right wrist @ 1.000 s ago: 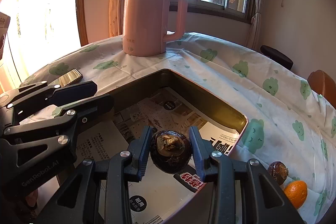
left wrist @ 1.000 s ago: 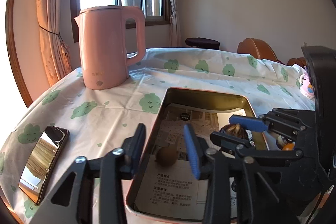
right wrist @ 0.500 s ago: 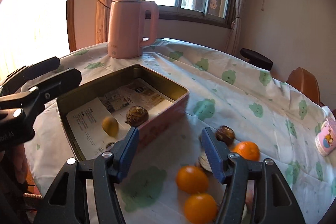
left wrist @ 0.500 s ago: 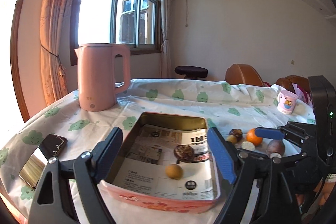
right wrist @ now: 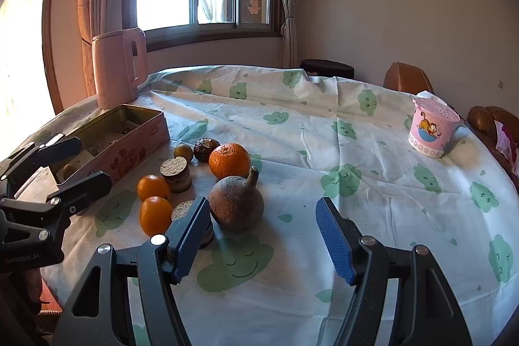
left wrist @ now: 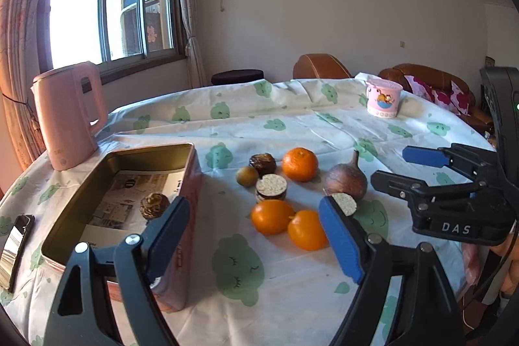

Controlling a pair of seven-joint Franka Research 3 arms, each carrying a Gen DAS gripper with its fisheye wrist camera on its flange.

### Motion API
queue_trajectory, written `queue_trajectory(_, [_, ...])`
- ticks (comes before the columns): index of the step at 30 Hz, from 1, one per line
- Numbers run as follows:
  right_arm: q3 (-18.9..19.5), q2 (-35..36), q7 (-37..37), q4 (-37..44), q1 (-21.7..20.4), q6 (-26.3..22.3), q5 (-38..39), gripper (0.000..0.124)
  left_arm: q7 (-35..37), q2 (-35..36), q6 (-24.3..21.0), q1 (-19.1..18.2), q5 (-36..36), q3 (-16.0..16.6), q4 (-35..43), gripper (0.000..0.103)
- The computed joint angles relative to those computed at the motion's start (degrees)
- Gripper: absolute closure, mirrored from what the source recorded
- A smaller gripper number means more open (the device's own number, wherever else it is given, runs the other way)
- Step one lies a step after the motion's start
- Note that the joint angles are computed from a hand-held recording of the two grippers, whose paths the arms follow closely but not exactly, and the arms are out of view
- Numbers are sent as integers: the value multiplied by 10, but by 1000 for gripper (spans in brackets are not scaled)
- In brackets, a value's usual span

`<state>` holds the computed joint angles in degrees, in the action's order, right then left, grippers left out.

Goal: Organize fruits
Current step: 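Move the left gripper to a large orange while the right gripper approaches a halved brown fruit, then close the left gripper on the large orange and lift it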

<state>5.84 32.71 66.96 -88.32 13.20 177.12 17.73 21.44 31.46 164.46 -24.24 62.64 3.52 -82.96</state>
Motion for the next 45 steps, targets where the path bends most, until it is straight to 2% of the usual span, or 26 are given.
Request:
queue_trajectory(1, [1, 3, 0, 3, -1, -2, 1, 55, 26, 5, -3, 8, -18, -14, 5, 21])
queue_trajectory(5, [32, 4, -25, -7, -24, 6, 14, 55, 144, 27, -22, 28, -104, -58, 25, 36])
queue_trajectory(8, [26, 5, -26, -9, -20, 7, 17, 55, 218, 42, -34, 38, -169, -82, 36, 37])
queue_trajectory(12, [33, 9, -30, -4, -27, 0, 26, 54, 281, 54, -53, 37, -233, -90, 49, 56])
queue_trajectory(14, [41, 8, -35, -8, -34, 5, 33, 54, 304, 59, -59, 37, -259, -91, 57, 56])
queue_trajectory(18, [29, 8, -30, -7, -24, 5, 33, 54, 338, 70, -75, 32, -293, -88, 75, 56])
queue_trajectory(21, [32, 8, -30, -9, -26, 8, 34, 54, 350, 77, -82, 23, -300, -80, 88, 63])
queue_trajectory(29, [45, 7, -31, -12, -37, 18, 48, 54, 280, 57, -37, -11, -241, -25, 54, 64])
queue_trajectory(33, [43, 6, -25, -15, -36, 27, 50, 55, 176, 36, -8, -44, -160, 30, 26, 64])
queue_trajectory(37, [36, 2, -29, -24, -26, 38, 37, 55, 59, 18, 1, -66, -66, 74, 12, 64])
queue_trajectory(38, [37, 2, -30, -22, -25, 32, 33, 55, 36, 15, 1, -66, -50, 78, 10, 64])
queue_trajectory(41, [85, 8, -60, -9, -57, -1, 43, 55, -14, 8, 6, -56, -17, 77, 4, 64])
queue_trajectory(43, [87, 10, -73, -2, -53, -19, 47, 55, -30, 7, 9, -43, -7, 66, 4, 64])
queue_trajectory(45, [87, 15, -83, 11, -48, -43, 53, 63, -40, 8, 10, -30, 2, 54, 5, 64])
